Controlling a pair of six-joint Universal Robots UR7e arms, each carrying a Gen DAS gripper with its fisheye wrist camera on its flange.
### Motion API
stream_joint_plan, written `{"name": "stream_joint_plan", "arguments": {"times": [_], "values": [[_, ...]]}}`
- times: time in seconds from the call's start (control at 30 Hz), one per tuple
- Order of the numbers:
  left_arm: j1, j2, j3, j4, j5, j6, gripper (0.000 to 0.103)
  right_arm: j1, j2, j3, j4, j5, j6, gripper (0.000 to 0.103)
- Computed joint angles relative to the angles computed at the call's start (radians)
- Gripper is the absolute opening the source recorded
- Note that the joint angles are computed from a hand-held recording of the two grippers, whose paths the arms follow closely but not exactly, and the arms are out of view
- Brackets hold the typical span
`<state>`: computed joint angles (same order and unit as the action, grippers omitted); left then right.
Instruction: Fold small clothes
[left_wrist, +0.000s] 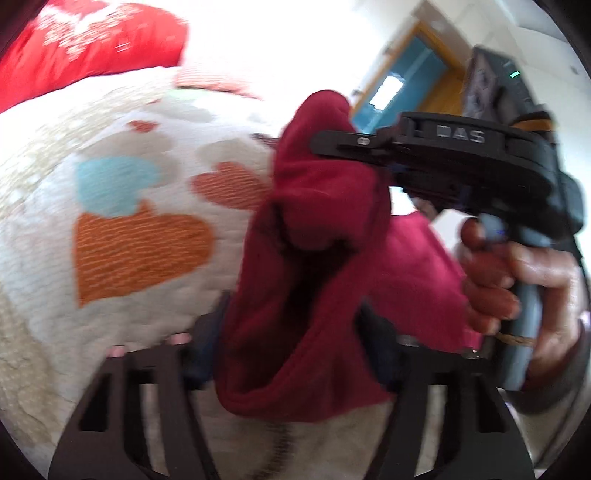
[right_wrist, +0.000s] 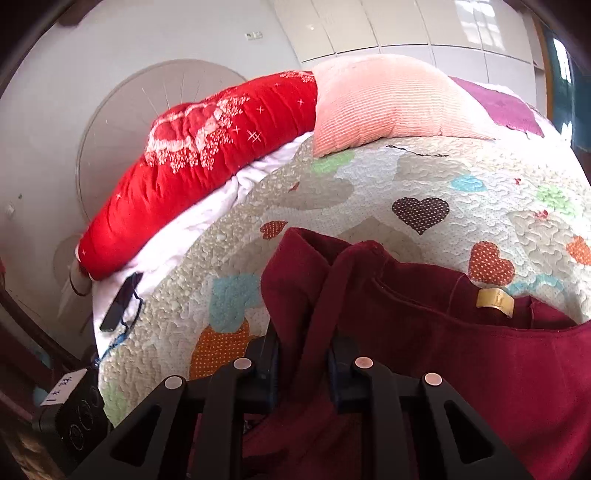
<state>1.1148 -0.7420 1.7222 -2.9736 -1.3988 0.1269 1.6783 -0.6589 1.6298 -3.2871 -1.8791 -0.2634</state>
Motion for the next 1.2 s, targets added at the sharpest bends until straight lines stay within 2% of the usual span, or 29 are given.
{"name": "stream_joint_plan", "arguments": {"times": [0.07,0.1,0.3,0.47,0.57,0.63,0.67,0.73,0.77,0.87,0.93,1.0,1.07,1.2], "values": [[-0.027,-0.005,0.01,-0.02,-0.004,0.031,0.034,-0.022,-0.043,0.051,-0.057,0.056,0.016,0.018],[-0.049,-0.011,0.018,-0.023,0.0,0.056,0.031,-0.031,-0.067,0.084,-0.092,0.076,0.014,0.018],[-0.158,0.016,-0.005,0.034,-0.064,0.122,0.03,-0.074,-0.244,0.279,-0.243,0.129,-0.013,0.017],[-0.22,0.122,-0.071,0.114,-0.088,0.125,0.03,-0.138,-0.354,0.426,-0.374,0.088,-0.006,0.017],[-0.23,0.206,-0.13,0.187,-0.08,0.115,0.03,-0.187,-0.353,0.455,-0.43,-0.018,-0.017,0.017],[-0.231,0.256,-0.169,0.221,-0.054,0.08,0.03,-0.248,-0.346,0.453,-0.411,-0.024,0.048,0.017],[-0.232,0.271,-0.19,0.251,-0.036,0.066,0.03,-0.28,-0.346,0.45,-0.375,-0.008,0.085,0.019],[-0.242,0.262,-0.19,0.275,-0.012,0.067,0.03,-0.338,-0.361,0.475,-0.368,0.063,0.157,0.036],[-0.244,0.242,-0.18,0.287,-0.014,0.086,0.031,-0.359,-0.384,0.505,-0.397,0.1,0.178,0.05],[-0.236,0.18,-0.152,0.296,-0.028,0.128,0.038,-0.352,-0.451,0.576,-0.456,0.087,0.168,0.053],[-0.223,0.147,-0.127,0.26,-0.019,0.128,0.045,-0.323,-0.502,0.626,-0.489,0.078,0.111,0.053],[-0.211,0.125,-0.097,0.202,0.002,0.113,0.053,-0.296,-0.527,0.68,-0.55,0.103,0.055,0.053],[-0.201,0.117,-0.086,0.179,0.024,0.091,0.054,-0.279,-0.542,0.704,-0.524,0.135,0.049,0.053],[-0.193,0.122,-0.087,0.208,0.003,0.041,0.054,-0.261,-0.49,0.72,-0.499,0.161,0.069,0.053]]}}
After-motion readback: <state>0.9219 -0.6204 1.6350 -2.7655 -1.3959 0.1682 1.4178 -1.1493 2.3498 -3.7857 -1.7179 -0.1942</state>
